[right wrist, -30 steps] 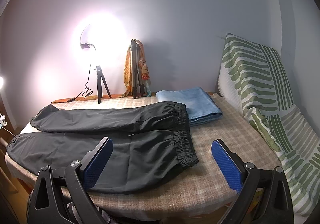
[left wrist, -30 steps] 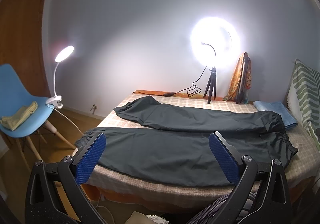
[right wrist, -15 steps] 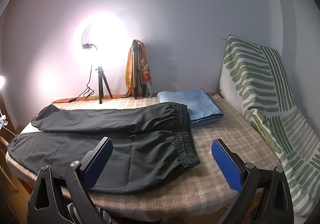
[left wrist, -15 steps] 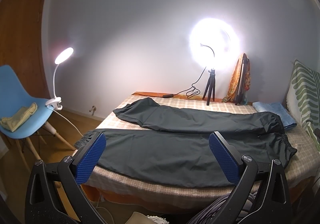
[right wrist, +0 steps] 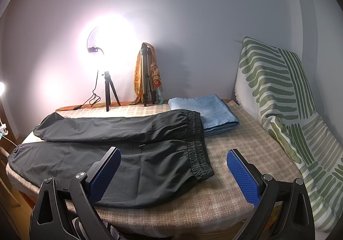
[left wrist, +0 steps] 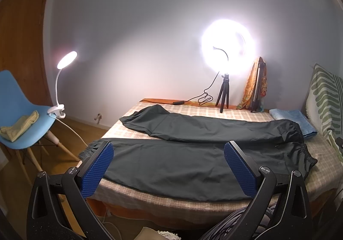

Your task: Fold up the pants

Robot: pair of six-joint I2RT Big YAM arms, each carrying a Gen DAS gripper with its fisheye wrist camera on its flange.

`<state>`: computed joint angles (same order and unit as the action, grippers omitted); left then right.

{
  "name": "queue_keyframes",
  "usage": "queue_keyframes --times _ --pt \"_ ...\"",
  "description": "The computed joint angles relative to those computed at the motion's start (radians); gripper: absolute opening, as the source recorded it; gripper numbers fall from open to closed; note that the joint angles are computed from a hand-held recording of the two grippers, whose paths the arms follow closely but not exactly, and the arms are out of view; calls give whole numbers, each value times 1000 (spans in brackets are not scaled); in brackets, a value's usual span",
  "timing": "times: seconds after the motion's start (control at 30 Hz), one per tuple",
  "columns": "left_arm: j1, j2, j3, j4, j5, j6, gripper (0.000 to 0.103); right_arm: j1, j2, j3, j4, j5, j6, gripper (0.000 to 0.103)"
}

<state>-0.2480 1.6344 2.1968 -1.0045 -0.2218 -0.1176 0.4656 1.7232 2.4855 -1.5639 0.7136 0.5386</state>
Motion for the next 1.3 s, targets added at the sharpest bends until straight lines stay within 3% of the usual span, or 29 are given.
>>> queue_keyframes --times 0.93,1.3 --pt "0 10 1 4 -3 11 102 -8 -3 -24 8 1 9 101" --pt "22 82 94 -36 23 9 102 -44 57 60 13 -38 -70 101"
